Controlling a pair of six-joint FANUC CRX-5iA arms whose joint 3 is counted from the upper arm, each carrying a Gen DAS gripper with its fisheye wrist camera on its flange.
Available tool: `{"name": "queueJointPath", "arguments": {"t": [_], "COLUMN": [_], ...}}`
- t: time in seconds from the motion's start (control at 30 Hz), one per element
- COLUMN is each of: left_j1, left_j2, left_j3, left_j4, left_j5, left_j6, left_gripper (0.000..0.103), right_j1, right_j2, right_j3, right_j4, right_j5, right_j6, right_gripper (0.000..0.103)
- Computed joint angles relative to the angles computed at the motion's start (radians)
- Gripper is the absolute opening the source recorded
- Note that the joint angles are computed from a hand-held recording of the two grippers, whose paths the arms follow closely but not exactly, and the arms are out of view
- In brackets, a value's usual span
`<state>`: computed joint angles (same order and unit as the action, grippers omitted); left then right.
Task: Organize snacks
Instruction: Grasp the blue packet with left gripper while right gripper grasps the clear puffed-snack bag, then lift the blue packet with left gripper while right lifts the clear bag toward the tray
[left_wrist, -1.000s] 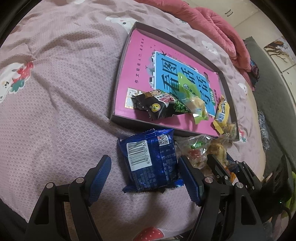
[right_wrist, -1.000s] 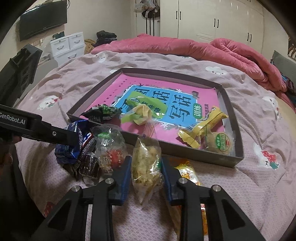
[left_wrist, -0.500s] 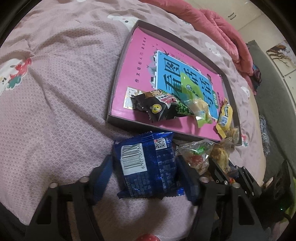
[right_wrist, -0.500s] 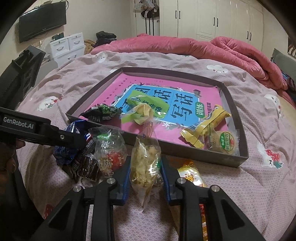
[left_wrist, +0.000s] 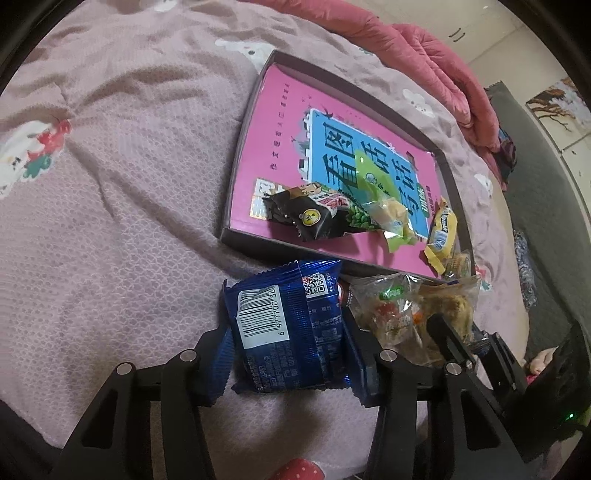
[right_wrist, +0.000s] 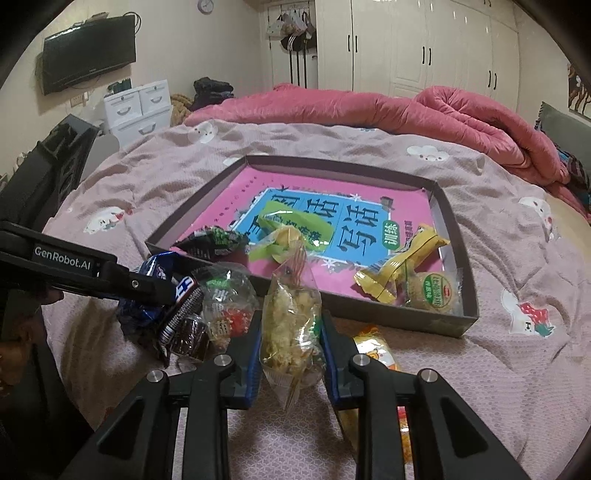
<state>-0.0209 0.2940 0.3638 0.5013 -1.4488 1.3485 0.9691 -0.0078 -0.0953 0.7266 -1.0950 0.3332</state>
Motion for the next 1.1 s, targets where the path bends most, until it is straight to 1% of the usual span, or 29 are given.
{"name": "queueJointPath", "arguments": {"t": [0.33,0.63,1.1], "left_j1": [0.001,0.003,-0.026], "left_j2": [-0.037,-0.071,-0.111], "left_j3": [0.003,-0.010,-0.017], "left_j4": [-0.004,0.011,0.022], "left_j5": [0.034,0.070,0.145], "left_j6": [-0.042,-0.068,-0.134], "left_gripper": [0.053,0.053,0.053], "right_j1": [0.006,0.002,-0.006], "right_j2": [-0.019,-0.046,-0.083], "right_j3": [-0.020,-0.046,-0.089], "right_j4": [0.054,0.102,0.174], "right_j5": [-0.002,0.019,0.036], "right_j6": [-0.063,-0.114,-0.206], "right_gripper": [0.028,0.028,0.028]}}
